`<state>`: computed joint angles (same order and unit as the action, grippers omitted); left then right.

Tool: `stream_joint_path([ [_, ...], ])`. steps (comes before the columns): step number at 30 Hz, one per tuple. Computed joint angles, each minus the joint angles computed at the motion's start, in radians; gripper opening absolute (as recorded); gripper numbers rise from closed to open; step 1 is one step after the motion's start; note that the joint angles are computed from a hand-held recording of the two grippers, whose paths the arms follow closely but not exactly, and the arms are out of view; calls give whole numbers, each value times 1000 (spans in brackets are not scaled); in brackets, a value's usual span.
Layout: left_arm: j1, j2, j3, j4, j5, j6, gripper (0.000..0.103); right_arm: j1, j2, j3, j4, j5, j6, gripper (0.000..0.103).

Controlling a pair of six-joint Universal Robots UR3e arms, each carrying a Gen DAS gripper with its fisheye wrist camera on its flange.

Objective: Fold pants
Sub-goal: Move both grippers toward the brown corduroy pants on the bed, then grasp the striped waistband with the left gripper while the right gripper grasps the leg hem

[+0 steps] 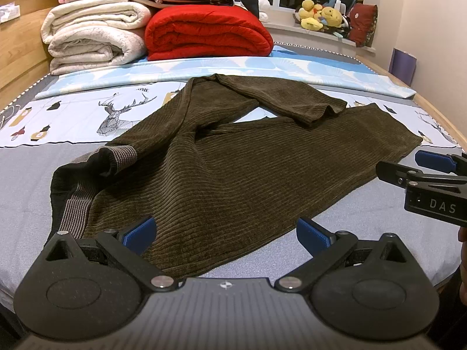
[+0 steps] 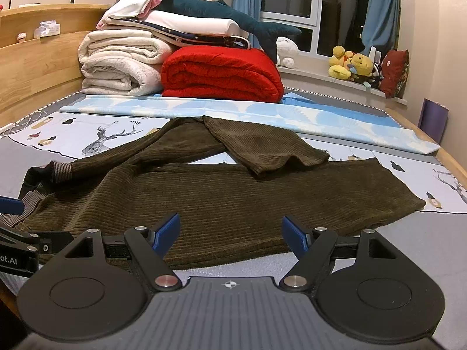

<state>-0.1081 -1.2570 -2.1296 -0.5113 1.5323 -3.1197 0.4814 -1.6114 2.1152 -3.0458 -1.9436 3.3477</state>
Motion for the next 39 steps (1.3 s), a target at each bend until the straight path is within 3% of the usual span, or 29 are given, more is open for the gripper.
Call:
stream_joint_path([
  [13, -7, 0, -1, 0, 14, 1, 99, 10, 2, -1, -2, -5, 2, 78],
  [14, -4, 2, 1, -3, 8, 9, 95, 5, -1, 0, -2, 0, -3, 78],
  [15, 5, 6, 6, -11, -5, 18, 81, 1, -5, 3, -1, 4, -4, 76],
  [16, 25, 15, 13, -30, -31, 32, 61, -7, -10, 5, 4, 9, 0, 67],
  [18, 105, 27, 63, -131, -128, 89, 38, -35, -32, 14, 20, 29, 19, 50],
  [19, 144, 26, 88, -173, -167, 119, 33, -57, -48, 17, 34, 47, 34, 45],
  [23, 297, -78, 260, -275, -239, 346, 34, -205, -119, 29, 90, 147, 57, 45],
  [26, 374, -232, 420, -313, -187, 465, 52, -374, -144, 11, 127, 250, 31, 45],
  [28, 425, -319, 477, -284, -154, 465, 73, -503, -124, -24, 171, 341, 7, 51],
  [29, 455, -360, 499, -277, -146, 439, 76, -562, -99, -43, 195, 384, -1, 52],
  [31, 520, -433, 580, -392, -166, 367, 78, -647, -27, -96, 257, 423, 18, 53],
  [32, 555, -483, 664, -527, -194, 341, 78, -683, 13, -123, 295, 432, 44, 53],
  [34, 594, -534, 739, -661, -238, 340, 86, -750, 90, -160, 345, 460, 110, 53],
  [39, 591, -613, 789, -720, -173, 365, 88, -827, 289, -265, 392, 467, 266, 53],
])
